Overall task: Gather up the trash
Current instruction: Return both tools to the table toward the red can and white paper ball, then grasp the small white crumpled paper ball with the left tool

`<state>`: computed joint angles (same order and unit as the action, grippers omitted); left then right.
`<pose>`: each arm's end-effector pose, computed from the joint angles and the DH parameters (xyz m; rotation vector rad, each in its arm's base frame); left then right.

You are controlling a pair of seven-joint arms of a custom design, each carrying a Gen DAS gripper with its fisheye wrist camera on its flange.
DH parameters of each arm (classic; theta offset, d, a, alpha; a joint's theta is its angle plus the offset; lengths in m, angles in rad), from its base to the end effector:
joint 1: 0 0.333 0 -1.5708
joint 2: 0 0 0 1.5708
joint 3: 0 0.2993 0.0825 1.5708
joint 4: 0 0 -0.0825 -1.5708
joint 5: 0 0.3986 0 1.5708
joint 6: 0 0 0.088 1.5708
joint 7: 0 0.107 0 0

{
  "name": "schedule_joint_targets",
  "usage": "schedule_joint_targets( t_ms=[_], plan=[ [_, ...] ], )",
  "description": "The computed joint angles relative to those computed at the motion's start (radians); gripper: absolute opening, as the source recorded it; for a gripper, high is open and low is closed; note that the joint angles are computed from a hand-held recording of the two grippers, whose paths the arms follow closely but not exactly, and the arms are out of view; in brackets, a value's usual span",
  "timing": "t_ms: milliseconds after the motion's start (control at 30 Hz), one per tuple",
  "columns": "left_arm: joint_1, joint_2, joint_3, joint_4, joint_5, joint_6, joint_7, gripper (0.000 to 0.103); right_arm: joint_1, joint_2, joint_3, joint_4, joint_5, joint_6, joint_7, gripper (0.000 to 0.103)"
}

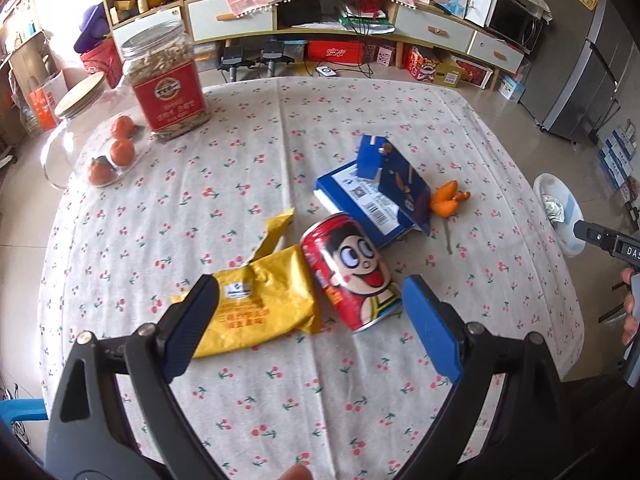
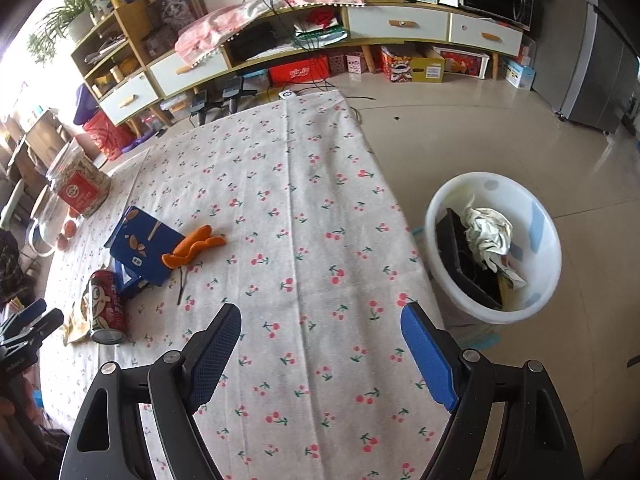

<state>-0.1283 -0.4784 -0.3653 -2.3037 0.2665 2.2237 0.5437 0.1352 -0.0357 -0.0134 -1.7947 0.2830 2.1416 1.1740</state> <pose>0.4113 -0.2303 0.5385 -2.2504 1.4656 -0.4690 0.5948 0.0846 0.5768 -2.2540 1.4763 -0.1962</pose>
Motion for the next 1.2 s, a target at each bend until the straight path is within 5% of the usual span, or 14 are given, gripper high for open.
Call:
schedule_joint_targets(
  t_ms=[633,933,1133,1200],
  plan=[
    [0.045,-0.344,0.086,-0.310,-0.265,-0.022,0.018,0.091,0.107,-0.011,0.060,-0.050,-0.043,0.007,0.020,0.084],
    [0.068,-0.299,0.083,-0.305,-0.283,-0.064,0.070,0.062,0.138,-0.006,0.075,-0.054,-0.051,0.007,0.027,0.084],
    [0.060,-0.316,0.110,-0.361,-0.341,-0.013,0.071,0.039,0.160,-0.009,0.086,-0.064,-0.047,0.008,0.015,0.084],
    [0.059,-0.312,0.106,-0.365,-0.350,-0.009,0.074,0.023,0.167,-0.008,0.088,-0.064,-0.037,0.003,0.009,0.084]
  ],
)
